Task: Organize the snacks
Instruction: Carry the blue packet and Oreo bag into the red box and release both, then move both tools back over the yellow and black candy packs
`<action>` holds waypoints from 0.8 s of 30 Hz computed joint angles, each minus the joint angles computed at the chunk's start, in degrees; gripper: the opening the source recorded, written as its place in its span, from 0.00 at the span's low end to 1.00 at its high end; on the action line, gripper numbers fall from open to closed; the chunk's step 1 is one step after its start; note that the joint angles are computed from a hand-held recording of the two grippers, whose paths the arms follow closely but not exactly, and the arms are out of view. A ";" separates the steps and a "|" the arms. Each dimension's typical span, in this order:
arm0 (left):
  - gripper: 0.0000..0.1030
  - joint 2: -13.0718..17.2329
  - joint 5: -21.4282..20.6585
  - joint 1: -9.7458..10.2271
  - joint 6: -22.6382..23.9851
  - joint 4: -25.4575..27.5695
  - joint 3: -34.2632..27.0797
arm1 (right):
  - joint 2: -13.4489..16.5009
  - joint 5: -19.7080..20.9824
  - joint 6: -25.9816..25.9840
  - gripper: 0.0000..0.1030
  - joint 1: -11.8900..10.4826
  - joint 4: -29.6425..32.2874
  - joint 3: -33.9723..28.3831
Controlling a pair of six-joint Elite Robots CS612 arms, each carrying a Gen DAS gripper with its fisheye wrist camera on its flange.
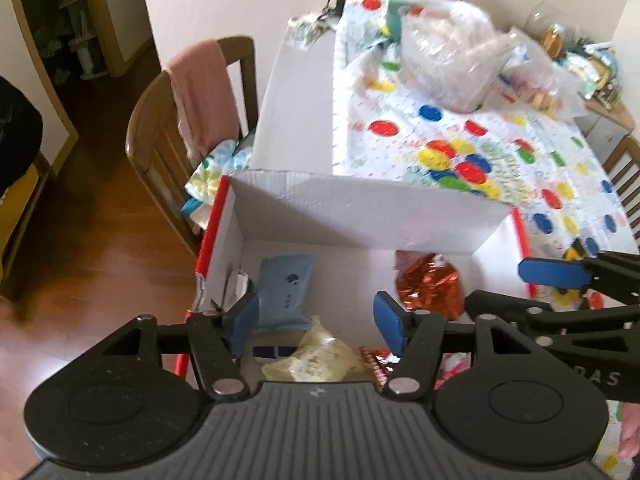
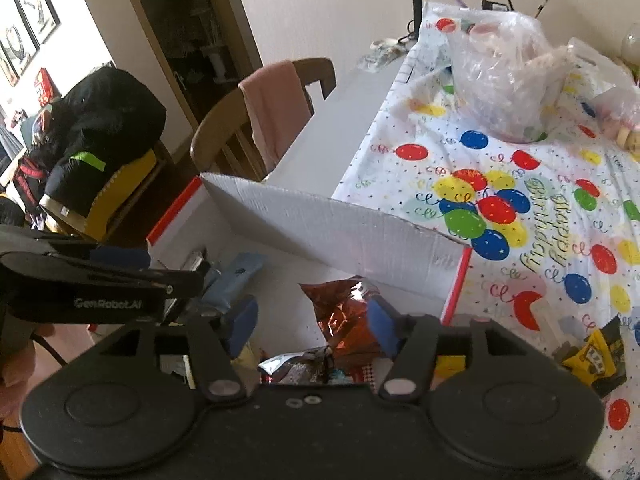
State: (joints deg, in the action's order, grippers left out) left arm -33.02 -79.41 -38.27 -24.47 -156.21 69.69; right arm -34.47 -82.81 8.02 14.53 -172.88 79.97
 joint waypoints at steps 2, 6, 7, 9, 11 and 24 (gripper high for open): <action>0.61 -0.57 0.14 -0.39 0.27 -1.79 1.12 | -0.56 0.18 0.62 0.62 -0.13 -1.36 1.19; 0.65 -1.63 0.50 -1.22 0.41 -5.49 3.19 | -1.99 0.61 1.16 0.69 -0.44 -4.43 3.86; 0.68 -1.88 0.55 -1.43 0.38 -6.64 3.76 | -2.37 0.73 1.24 0.70 -0.54 -5.34 4.59; 0.71 -2.26 1.38 -1.92 0.31 -8.78 4.67 | -3.20 1.13 1.50 0.74 -0.84 -7.40 6.21; 0.71 -2.61 1.20 -2.33 0.73 -10.65 5.40 | -3.95 1.17 1.97 0.76 -1.09 -9.33 7.74; 0.80 -2.55 3.00 -6.03 1.28 -18.71 6.46 | -8.35 4.30 2.74 0.94 -4.70 -22.81 17.94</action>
